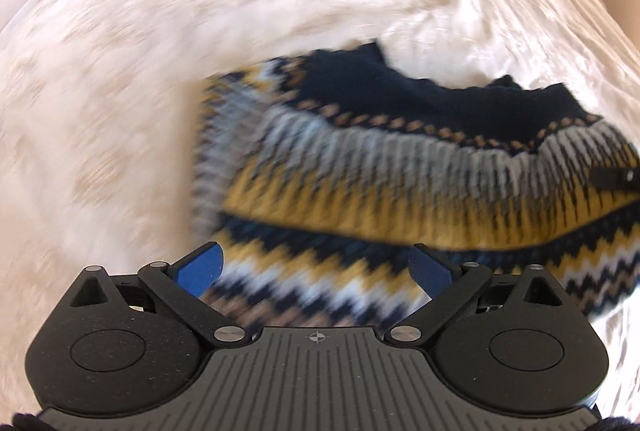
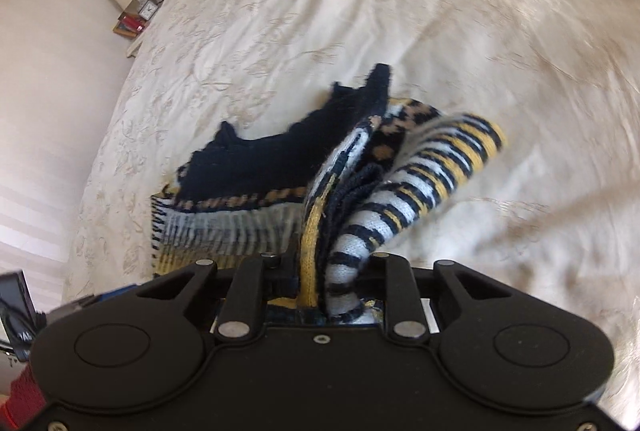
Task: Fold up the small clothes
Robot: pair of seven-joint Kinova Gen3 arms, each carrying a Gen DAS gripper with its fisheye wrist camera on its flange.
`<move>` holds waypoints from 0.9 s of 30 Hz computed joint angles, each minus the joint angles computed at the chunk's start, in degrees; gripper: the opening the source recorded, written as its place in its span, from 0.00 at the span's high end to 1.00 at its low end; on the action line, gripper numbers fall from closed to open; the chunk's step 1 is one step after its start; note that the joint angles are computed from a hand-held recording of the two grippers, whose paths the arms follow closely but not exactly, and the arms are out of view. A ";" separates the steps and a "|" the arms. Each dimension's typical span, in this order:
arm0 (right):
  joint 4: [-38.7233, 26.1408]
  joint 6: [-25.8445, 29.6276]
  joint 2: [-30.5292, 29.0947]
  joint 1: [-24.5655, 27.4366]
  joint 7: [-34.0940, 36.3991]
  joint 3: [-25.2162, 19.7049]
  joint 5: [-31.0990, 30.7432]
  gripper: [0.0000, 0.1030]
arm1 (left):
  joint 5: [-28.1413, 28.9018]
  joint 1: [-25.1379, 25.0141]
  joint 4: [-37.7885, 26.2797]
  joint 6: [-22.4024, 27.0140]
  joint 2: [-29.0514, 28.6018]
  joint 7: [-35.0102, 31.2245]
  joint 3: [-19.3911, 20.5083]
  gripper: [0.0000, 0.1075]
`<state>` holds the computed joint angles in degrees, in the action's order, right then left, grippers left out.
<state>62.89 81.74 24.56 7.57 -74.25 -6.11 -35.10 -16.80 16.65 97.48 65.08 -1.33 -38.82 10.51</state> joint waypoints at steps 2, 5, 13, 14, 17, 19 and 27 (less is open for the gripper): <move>-0.40 0.10 -0.83 -1.54 -1.34 -0.37 0.25 0.70 | 1.43 -0.89 1.73 0.36 -2.52 -0.80 -0.88 0.07; -0.39 -0.83 -1.88 -4.16 -2.95 -1.04 0.31 0.70 | 4.02 -3.27 4.83 0.17 -6.41 -3.50 -2.26 0.07; -1.75 -3.50 -1.81 -15.17 -8.23 -2.70 5.30 0.70 | 8.50 -9.85 10.04 0.64 -13.50 -10.96 -4.46 0.07; -1.88 -3.66 -1.57 -16.65 -8.91 -2.84 6.37 0.70 | 8.92 -10.53 10.34 0.70 -13.92 -12.14 -4.81 0.07; -2.77 -4.27 -0.49 -22.08 -11.74 -2.69 11.52 0.70 | 10.23 -12.35 11.28 0.87 -15.29 -15.69 -5.91 0.07; -2.88 -4.93 -0.12 -25.45 -13.87 -2.44 15.09 0.70 | 10.96 -13.39 11.54 0.91 -15.68 -17.66 -6.38 0.07; -0.91 -9.25 0.04 -28.59 -16.60 -3.88 17.06 0.52 | 13.54 -16.03 11.43 0.76 -15.48 -24.20 -7.74 0.07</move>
<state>61.98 72.50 24.60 -21.02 -90.85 -10.00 -18.04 -3.27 0.62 108.92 65.84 -16.81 -63.02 2.78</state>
